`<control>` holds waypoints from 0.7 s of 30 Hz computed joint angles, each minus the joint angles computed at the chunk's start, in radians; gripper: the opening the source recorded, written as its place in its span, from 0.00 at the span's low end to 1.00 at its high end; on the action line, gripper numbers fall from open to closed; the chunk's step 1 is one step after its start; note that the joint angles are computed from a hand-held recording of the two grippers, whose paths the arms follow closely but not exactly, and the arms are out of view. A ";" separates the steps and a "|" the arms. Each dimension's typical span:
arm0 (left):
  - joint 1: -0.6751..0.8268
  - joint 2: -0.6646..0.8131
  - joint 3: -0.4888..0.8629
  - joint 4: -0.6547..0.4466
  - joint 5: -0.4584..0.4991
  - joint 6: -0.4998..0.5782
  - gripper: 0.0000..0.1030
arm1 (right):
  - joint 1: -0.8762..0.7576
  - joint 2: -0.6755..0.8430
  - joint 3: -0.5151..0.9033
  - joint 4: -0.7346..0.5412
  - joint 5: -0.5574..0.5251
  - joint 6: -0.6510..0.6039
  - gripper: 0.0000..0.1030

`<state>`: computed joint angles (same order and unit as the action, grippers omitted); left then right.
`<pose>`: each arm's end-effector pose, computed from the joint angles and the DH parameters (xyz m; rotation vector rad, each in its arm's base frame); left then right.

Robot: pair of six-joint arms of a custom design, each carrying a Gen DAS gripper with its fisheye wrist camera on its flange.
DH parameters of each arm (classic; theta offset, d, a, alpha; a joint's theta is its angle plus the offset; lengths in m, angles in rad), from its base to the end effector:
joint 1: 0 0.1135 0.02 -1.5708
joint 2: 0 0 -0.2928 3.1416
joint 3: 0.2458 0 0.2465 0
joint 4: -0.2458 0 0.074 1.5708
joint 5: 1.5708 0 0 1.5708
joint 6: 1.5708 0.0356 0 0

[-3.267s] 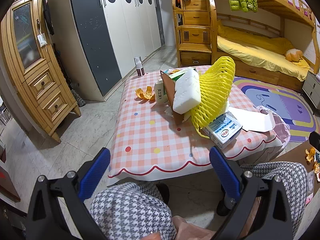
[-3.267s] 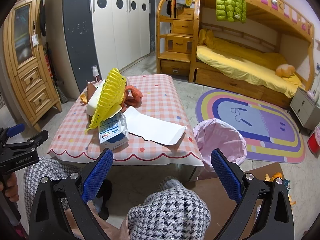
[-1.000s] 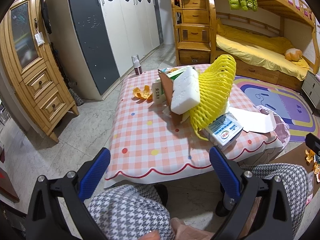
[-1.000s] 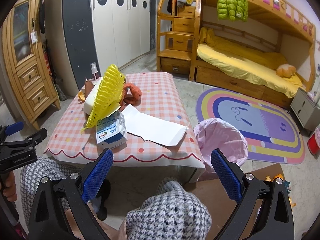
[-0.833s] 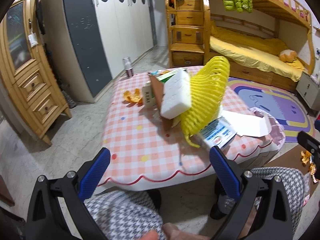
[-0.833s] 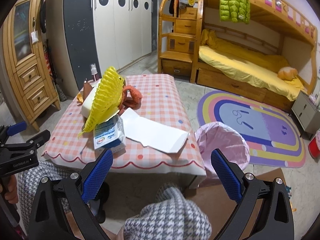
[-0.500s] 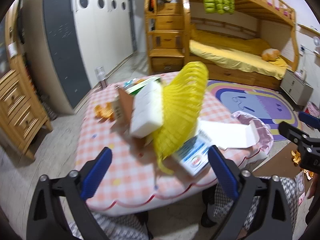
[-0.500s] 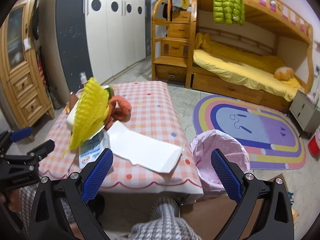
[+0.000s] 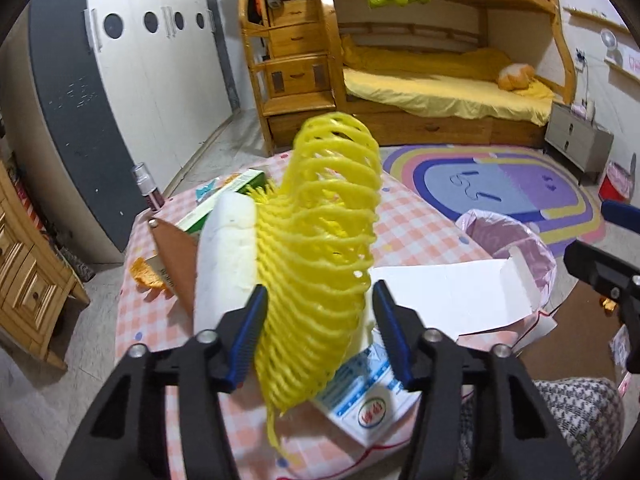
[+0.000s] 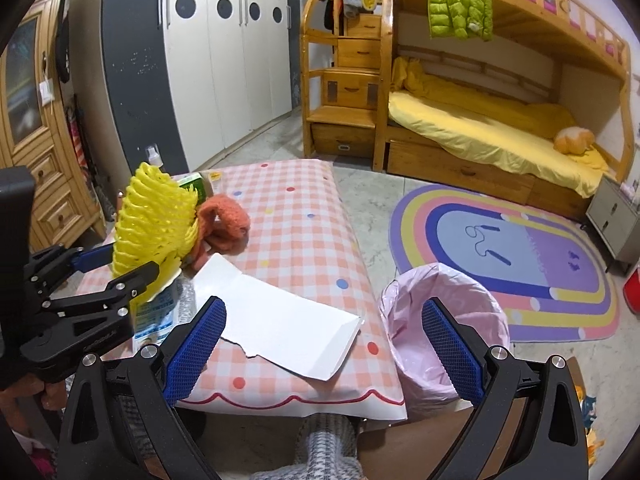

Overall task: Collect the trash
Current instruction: 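Grasp the yellow foam fruit net with the left gripper and lift it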

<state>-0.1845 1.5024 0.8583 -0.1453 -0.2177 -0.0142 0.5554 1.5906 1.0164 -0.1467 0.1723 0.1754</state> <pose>0.3000 -0.0482 0.2328 0.0941 2.3403 0.1588 0.2930 0.1746 0.2547 -0.3437 2.2596 0.1851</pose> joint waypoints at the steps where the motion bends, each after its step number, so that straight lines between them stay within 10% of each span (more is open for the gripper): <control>1: 0.009 0.005 0.006 -0.003 0.012 0.009 0.28 | -0.002 0.003 0.001 0.000 -0.002 -0.001 0.94; 4: 0.036 -0.005 0.021 -0.004 0.061 0.030 0.14 | -0.010 0.008 0.003 0.005 -0.009 -0.001 0.94; 21: 0.146 -0.285 0.032 0.005 0.250 0.017 0.13 | 0.021 -0.014 -0.023 0.029 -0.007 -0.026 0.92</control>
<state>-0.0388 1.2177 0.8903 -0.1405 0.0322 0.0024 0.5761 1.5766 0.9935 -0.1181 0.1650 0.1496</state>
